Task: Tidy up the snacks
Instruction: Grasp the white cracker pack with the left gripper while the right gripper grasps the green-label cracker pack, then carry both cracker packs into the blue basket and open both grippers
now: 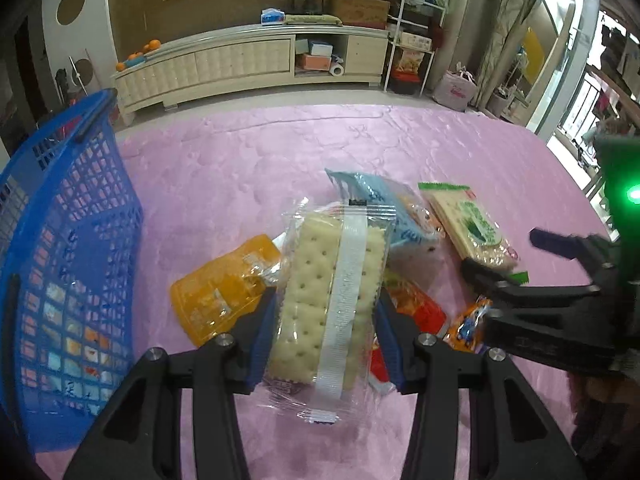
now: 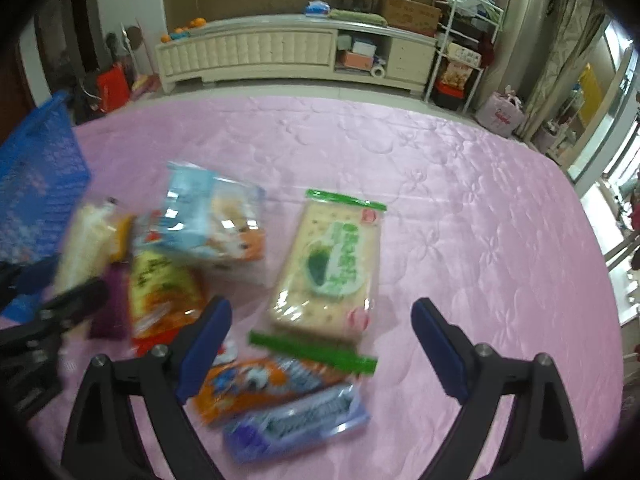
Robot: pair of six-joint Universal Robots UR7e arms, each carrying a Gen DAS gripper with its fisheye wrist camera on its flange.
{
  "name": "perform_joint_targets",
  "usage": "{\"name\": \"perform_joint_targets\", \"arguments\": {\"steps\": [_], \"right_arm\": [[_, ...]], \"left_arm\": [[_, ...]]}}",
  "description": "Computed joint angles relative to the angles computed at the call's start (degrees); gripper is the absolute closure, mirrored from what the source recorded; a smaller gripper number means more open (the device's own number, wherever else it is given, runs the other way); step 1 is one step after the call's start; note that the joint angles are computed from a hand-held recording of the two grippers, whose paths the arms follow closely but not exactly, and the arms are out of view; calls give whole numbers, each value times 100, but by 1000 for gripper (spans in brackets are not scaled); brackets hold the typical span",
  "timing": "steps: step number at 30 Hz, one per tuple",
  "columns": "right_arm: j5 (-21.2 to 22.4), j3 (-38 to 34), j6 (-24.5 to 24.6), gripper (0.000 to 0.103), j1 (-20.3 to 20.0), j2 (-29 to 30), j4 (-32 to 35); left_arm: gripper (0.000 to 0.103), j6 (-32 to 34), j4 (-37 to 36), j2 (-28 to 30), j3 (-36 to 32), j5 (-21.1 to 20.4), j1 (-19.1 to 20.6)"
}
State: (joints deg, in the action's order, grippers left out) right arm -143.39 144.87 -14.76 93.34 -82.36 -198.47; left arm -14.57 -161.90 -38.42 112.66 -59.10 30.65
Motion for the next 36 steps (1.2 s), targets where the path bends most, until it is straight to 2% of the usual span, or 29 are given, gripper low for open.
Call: {"name": "perform_joint_targets", "arguments": {"steps": [3, 5, 6, 7, 8, 9, 13, 17, 20, 27, 32, 36], "right_arm": [[304, -48, 77, 10, -288, -93, 202], [366, -55, -186, 12, -359, 10, -147], [355, -66, -329, 19, -368, 70, -286], [369, -82, -360, 32, -394, 57, -188], [543, -73, -242, 36, -471, -86, 109], [589, -78, -180, 38, -483, -115, 193], [528, -8, -429, 41, -318, -92, 57], [280, 94, -596, 41, 54, -5, -410], [301, 136, -411, 41, 285, -213, -133], [-32, 237, 30, 41, 964, -616, 421], [-399, 178, 425, 41, 1587, -849, 975], [-737, 121, 704, 41, 2118, -803, 1179]], "left_arm": [[59, 23, 1, 45, -54, -41, 14], [59, 66, -11, 68, -72, -61, 17], [59, 76, -13, 54, -57, -71, 17], [59, 68, -8, 72, -71, -73, 17], [59, 58, -4, 76, -75, -85, 27], [59, 42, -14, 81, -69, -100, 35], [59, -80, -21, -9, 40, -144, 17], [59, -124, -75, -204, 231, -132, -92], [59, -110, -106, -353, 372, -99, -188], [59, -247, -167, -842, 761, -61, -447], [59, -292, -294, -1286, 1069, -11, -573], [59, -358, -332, -1728, 1376, 59, -700]]}}
